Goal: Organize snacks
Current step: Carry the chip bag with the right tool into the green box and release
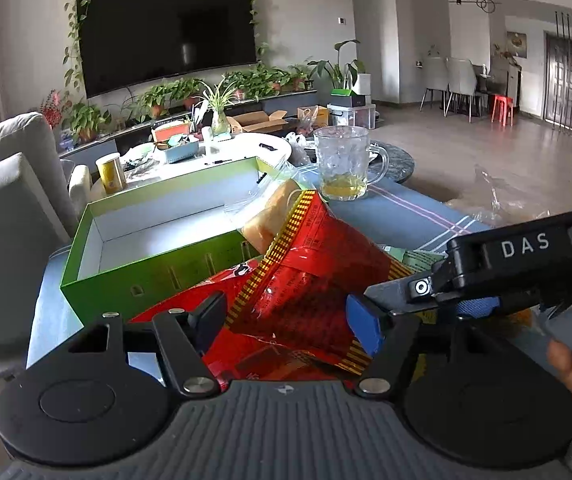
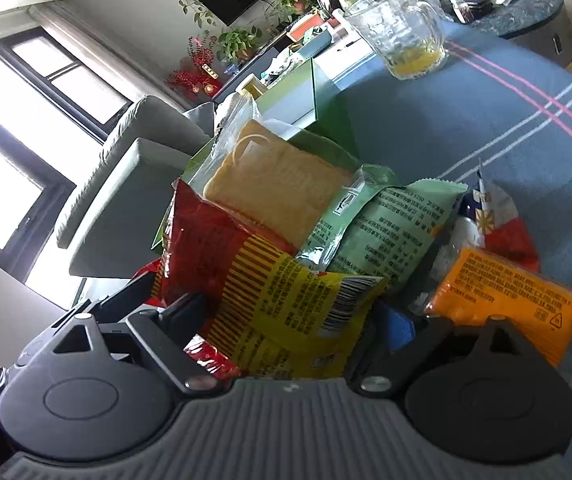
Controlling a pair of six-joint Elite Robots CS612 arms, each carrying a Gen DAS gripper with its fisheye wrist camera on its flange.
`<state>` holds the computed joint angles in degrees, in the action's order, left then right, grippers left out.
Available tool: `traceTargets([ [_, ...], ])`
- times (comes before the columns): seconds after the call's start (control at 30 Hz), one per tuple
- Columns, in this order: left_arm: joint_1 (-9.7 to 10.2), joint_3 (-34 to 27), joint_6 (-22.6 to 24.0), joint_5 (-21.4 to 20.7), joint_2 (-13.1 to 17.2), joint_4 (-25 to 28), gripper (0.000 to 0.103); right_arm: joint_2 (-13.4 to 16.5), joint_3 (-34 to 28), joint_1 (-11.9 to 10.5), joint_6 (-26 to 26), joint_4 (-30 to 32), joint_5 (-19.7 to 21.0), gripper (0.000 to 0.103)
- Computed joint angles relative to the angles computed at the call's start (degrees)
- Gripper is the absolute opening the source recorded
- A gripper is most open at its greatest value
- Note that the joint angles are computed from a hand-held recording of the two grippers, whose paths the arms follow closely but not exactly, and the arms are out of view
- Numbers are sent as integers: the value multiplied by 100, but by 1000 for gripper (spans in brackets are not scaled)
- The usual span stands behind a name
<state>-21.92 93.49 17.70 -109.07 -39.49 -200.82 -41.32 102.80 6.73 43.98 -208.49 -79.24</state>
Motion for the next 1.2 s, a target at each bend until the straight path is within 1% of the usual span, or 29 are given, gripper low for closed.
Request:
traceTargets([
  [0.1,-13,85,117,8,-54,-22,63,-14,26,37,-144,-99,-224,72],
  [0.17,-8,159,101,-39,-86,-141,63,-21,42,45,-209,-217,-293,72],
  [0.27,10,211,-66,-132,-109,-313,63,-40,63,92,-397,-436,-519,72],
  [0.33,20,218,-247,-115,-127,-398,63,-53,62,120,-531,-566,-633,72],
  [0.5,69,159,-617,-118,-117,-686,63,-32,-95,143,-784,-675,-641,72],
  [0.63,79,118,-672,7,-97,-887,63,-5,-237,161,-977,-699,-674,72],
  [0.8,99,-47,-840,244,-30,-1005,63,56,-487,219,-1403,-703,-771,72],
  [0.97,140,-340,-1117,521,95,-1053,63,189,-934,207,-1795,-473,-626,72],
  [1.07,157,-599,-1270,728,206,-940,63,312,-1291,177,-1997,-228,-457,72],
  [1.2,202,-979,-1544,860,379,-702,63,480,-1764,155,-2259,143,-293,72],
])
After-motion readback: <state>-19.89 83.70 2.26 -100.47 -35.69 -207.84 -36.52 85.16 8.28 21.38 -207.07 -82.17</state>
